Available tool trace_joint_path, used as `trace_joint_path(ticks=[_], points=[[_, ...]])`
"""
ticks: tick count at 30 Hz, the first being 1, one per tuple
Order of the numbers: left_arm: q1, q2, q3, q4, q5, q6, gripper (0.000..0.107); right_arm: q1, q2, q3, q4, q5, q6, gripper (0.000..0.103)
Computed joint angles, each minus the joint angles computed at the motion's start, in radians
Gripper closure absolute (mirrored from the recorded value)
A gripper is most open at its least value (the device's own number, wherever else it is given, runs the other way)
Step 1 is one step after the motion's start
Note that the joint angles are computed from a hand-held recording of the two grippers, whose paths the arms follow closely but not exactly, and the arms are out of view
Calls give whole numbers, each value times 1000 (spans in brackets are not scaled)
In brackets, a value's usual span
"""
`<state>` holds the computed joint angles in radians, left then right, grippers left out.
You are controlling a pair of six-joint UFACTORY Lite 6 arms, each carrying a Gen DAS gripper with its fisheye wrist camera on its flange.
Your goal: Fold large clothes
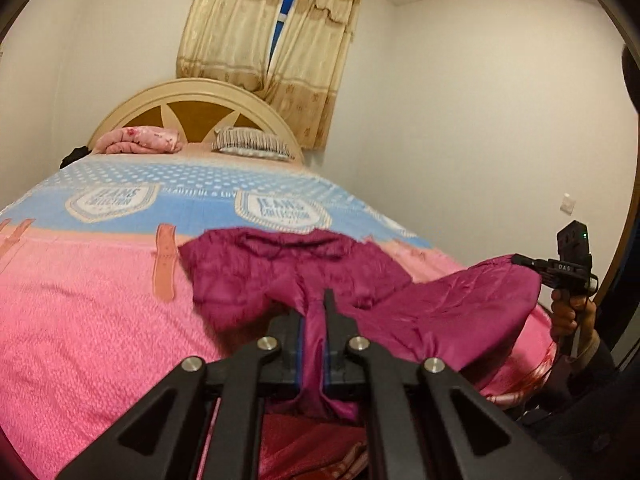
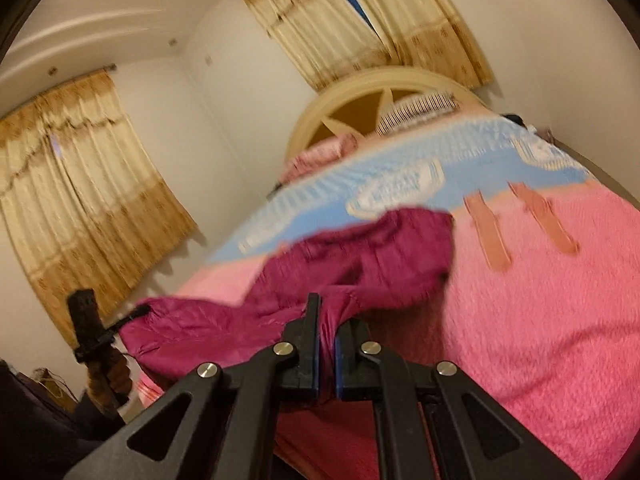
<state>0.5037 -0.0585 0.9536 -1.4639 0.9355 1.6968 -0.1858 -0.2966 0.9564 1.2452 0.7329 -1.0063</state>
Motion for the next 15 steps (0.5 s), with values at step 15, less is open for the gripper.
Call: trace_joint_path(ticks=[15], points=[[-237, 734, 902, 200, -309, -401, 78, 148, 901, 1018, -284, -181, 431, 99]])
